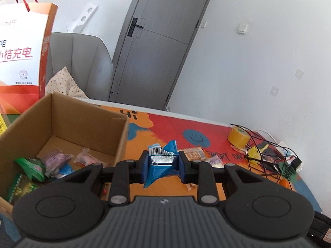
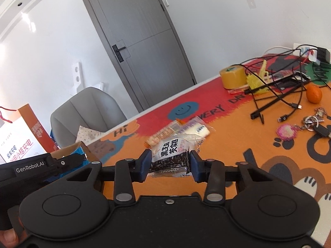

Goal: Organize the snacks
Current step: 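Carry blue snack over box with left tool while right tool lifts black-white bag, then open left gripper to drop blue snack into box while right gripper reopens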

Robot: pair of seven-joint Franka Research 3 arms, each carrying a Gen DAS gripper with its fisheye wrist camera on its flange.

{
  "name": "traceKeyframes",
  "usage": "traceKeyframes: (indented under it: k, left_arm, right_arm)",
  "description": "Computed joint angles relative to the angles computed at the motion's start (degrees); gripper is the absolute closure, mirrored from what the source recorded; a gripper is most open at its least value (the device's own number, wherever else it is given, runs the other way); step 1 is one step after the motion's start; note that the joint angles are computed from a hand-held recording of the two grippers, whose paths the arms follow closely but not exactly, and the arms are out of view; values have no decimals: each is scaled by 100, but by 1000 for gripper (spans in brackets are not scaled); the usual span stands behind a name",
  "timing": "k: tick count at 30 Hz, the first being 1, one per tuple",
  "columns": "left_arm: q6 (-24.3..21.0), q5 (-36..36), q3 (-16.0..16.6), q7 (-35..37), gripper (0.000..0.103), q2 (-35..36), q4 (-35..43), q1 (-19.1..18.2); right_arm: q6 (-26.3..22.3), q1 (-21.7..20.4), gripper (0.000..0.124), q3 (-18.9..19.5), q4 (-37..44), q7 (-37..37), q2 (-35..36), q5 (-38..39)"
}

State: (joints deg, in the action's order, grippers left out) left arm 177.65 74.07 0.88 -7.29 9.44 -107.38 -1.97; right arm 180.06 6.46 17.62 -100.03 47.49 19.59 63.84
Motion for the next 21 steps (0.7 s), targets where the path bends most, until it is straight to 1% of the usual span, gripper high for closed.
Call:
traceKeyframes:
  k: [4, 10, 11, 12, 13, 14, 15, 19, 21]
  left_arm:
    - [-7, 192, 48, -216, 75, -143, -72, 77]
    - [-74, 649, -3, -681, 75, -340, -163, 304]
    - [-90, 694, -20, -729, 75, -368, -179, 350]
    - [-93, 739, -30, -788, 75, -399, -205, 399]
    - [-104, 753, -45, -817, 75, -421, -222, 446]
    - [-126, 774, -59, -849, 75, -424, -218, 486]
    - [-146, 797, -68, -874, 75, -434, -224, 523]
    - [-179, 635, -90, -766, 75, -471, -322, 668]
    - [-181, 420, -95, -575, 75, -468, -383, 728]
  right_arm:
    - [16, -50, 85, 184, 147, -287, 25, 190]
    - [-42, 85, 86, 219, 379, -518, 86, 328]
    - [-57, 122, 106, 206, 419, -528, 102, 318]
    - [-53, 169, 117, 184, 461, -523, 122, 287]
    - [-210, 147, 123, 201, 511, -538, 129, 294]
    - [-314, 125, 123, 238, 576, -608, 147, 384]
    - [-343, 183, 123, 194, 625, -613, 165, 372]
    - [-279, 387, 123, 102, 756, -582, 261, 224]
    - [-333, 528, 123, -59, 739, -251, 281, -44]
